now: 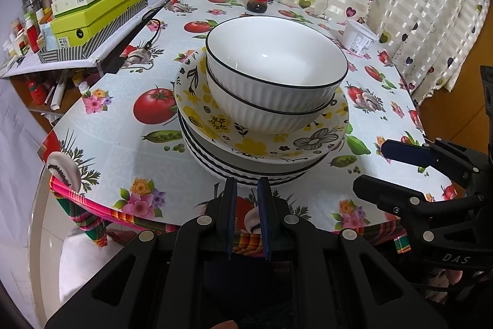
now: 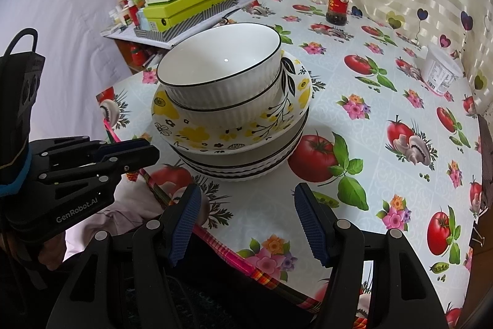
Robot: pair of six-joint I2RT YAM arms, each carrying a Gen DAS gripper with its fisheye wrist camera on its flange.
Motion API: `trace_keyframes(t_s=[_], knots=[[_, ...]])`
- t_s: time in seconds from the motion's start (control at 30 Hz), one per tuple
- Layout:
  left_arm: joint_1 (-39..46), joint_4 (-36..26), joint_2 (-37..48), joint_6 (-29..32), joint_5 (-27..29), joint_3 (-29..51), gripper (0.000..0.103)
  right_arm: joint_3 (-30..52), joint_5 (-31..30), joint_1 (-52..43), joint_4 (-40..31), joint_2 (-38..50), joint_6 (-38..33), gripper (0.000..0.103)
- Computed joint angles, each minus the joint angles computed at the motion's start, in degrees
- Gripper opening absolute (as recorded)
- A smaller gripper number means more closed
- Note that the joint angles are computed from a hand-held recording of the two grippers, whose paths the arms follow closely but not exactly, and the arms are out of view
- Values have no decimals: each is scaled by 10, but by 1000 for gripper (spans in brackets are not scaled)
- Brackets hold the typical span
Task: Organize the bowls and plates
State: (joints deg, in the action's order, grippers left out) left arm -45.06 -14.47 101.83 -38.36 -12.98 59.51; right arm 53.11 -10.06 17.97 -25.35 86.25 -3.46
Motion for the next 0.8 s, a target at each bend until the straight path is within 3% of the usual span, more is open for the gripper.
trace_keyframes(t_s=[0.8], knots=[[-3, 3, 6, -4, 5, 1, 14, 1, 0, 3, 0, 2, 3, 64]])
